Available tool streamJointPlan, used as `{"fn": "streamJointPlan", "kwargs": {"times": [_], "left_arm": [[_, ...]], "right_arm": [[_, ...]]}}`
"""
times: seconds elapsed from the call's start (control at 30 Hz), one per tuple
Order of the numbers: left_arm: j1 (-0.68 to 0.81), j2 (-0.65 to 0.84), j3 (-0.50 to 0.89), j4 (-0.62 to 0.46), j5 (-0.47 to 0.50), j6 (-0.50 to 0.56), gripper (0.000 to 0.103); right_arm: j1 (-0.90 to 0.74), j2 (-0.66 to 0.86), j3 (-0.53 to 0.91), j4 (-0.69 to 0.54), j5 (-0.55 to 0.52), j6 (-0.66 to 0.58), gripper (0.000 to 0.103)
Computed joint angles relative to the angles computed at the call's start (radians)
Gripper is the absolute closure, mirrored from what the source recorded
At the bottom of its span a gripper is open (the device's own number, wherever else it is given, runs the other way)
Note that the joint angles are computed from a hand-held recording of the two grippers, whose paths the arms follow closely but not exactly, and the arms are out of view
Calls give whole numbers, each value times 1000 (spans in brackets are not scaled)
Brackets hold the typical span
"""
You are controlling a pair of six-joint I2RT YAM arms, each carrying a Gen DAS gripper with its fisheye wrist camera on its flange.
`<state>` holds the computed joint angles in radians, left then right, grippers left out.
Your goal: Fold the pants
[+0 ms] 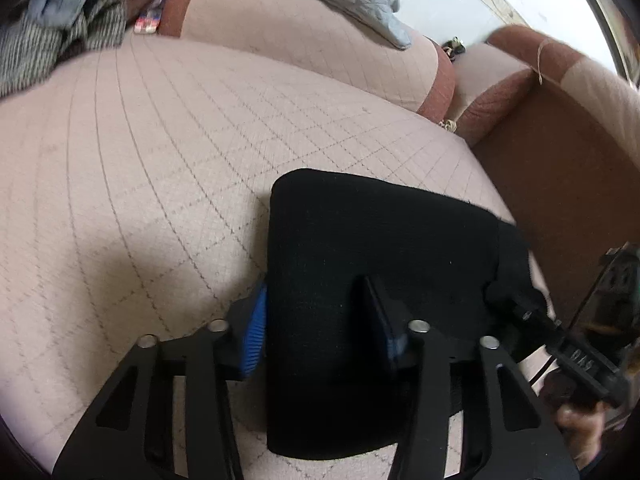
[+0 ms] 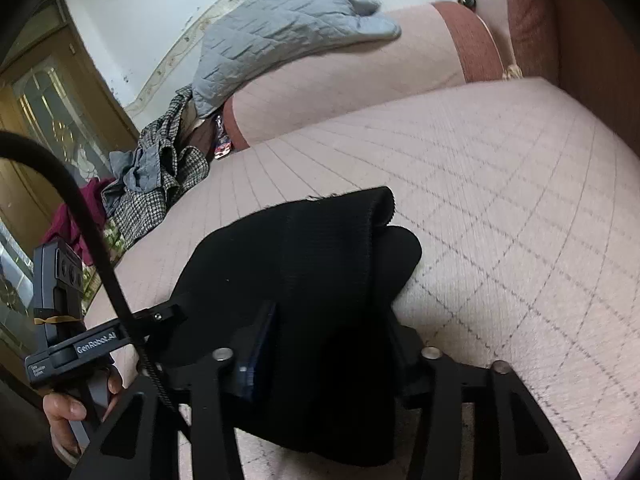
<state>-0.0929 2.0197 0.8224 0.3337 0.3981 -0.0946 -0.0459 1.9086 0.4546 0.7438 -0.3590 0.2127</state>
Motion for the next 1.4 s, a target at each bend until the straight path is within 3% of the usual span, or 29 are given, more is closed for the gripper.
{"fn": "streamJointPlan", "kwargs": {"times": [0.17, 0.27, 0.5, 0.6, 0.67, 0.7, 0.8, 0.9, 1.13, 1.27, 1.4], "left_arm": [[36, -99, 7, -45, 44, 5, 68], [60, -102, 87, -98, 46, 6, 68], [81, 36, 314, -161, -11, 25, 68], [73, 153, 453, -247, -67, 40, 68], [71, 226, 525, -312, -118, 24, 68], [83, 252, 537, -316, -86, 14, 68], [109, 267, 524, -299, -14, -4, 68], [111, 235, 489, -283, -16, -8, 68], [73, 132, 343, -241, -59, 7, 68], [20, 65, 243, -178, -155, 32, 68], [0, 15, 182, -154, -157, 29, 68]], "right_arm": [[-9, -69, 13, -29, -50, 12, 66], [7, -56, 79, -57, -58, 36, 66], [76, 100, 348, -130, -20, 81, 66], [111, 201, 480, -205, 96, 90, 64], [101, 252, 555, -297, 117, 97, 63], [88, 264, 567, -326, 108, 96, 63], [56, 265, 541, -327, 68, 63, 58], [39, 229, 501, -332, 86, 61, 45], [54, 69, 347, -255, 130, 33, 44], [89, -11, 282, -230, 136, -20, 44], [140, -53, 239, -229, 184, -56, 44]]}}
